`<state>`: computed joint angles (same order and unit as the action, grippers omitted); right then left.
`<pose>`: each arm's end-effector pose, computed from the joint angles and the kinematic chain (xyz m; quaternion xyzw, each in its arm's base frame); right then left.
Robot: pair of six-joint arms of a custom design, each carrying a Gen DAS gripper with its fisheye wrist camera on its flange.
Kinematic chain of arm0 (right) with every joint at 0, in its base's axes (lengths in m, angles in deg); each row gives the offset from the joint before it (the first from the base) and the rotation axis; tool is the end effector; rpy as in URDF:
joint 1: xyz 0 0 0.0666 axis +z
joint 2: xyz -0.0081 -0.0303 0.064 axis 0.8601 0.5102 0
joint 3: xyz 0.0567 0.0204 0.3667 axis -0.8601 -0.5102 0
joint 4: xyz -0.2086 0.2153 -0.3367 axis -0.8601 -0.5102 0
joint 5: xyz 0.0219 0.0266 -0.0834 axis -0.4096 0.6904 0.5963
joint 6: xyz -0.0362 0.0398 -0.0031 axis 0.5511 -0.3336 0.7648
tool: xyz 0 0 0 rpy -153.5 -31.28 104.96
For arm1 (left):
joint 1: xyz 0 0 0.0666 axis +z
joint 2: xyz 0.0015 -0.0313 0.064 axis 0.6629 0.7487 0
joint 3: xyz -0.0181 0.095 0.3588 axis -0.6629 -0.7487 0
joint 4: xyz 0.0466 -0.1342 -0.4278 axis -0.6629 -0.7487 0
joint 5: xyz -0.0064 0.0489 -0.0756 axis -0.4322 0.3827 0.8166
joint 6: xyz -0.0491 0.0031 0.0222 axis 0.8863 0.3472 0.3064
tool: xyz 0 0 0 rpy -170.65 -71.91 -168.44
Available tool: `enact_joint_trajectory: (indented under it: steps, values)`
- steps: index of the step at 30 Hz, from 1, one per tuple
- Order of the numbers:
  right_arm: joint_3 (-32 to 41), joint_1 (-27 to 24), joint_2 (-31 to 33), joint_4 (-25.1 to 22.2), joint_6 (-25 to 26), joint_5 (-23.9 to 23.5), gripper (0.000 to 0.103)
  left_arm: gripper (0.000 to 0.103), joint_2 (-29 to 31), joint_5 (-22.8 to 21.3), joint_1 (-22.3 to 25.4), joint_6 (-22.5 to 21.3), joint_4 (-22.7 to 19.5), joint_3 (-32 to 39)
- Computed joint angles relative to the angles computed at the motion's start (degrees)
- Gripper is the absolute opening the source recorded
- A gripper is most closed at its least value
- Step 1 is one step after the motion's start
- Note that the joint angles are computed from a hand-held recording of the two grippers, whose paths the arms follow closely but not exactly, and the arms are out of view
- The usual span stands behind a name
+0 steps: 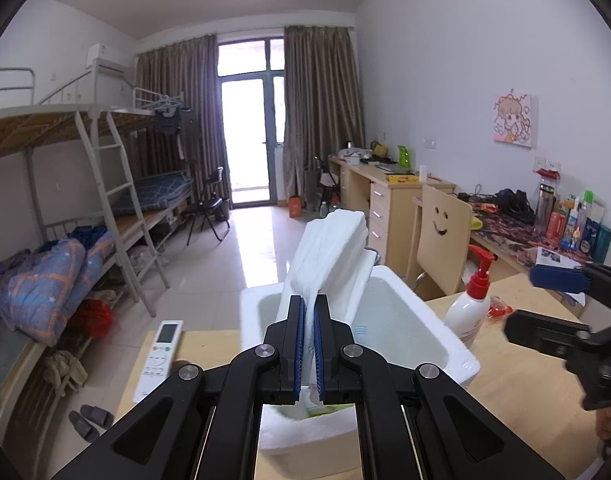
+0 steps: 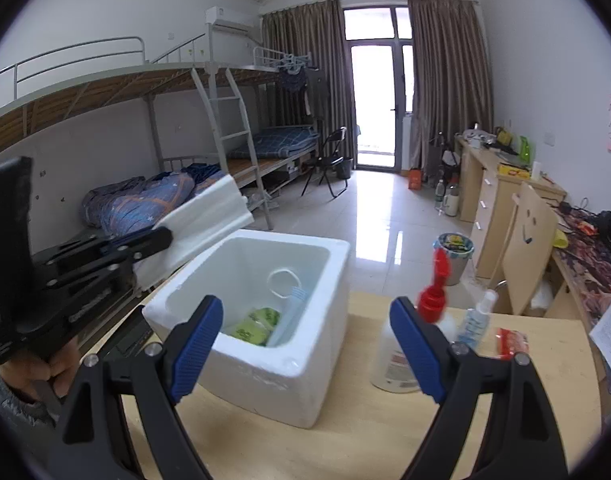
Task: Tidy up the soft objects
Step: 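Open the left gripper to drop the towel while the right gripper drops the stick into the box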
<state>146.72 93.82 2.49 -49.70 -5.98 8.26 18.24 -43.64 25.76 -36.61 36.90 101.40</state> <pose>0.4808 0.3110 0.5428 0.0005 0.8595 0.0417 0.5094 0.5744 -0.1719 0.5218 0.2428 0.8021 -0.1374 0.5280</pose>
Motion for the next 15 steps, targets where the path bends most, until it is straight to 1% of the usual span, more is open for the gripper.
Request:
enact_joint_trajectory:
  steps: [8,15]
  values:
    - [-3.94,0.11,-3.79,0.1,-1.47,2.71,0.089,0.005,1.42,0.11,-1.63,0.01,-1.02,1.48]
    - [-6.18,0.37,-5.72,0.13,-2.49,4.13,0.089,0.005,2.81,0.08,-2.6,-0.44,-2.16,3.22]
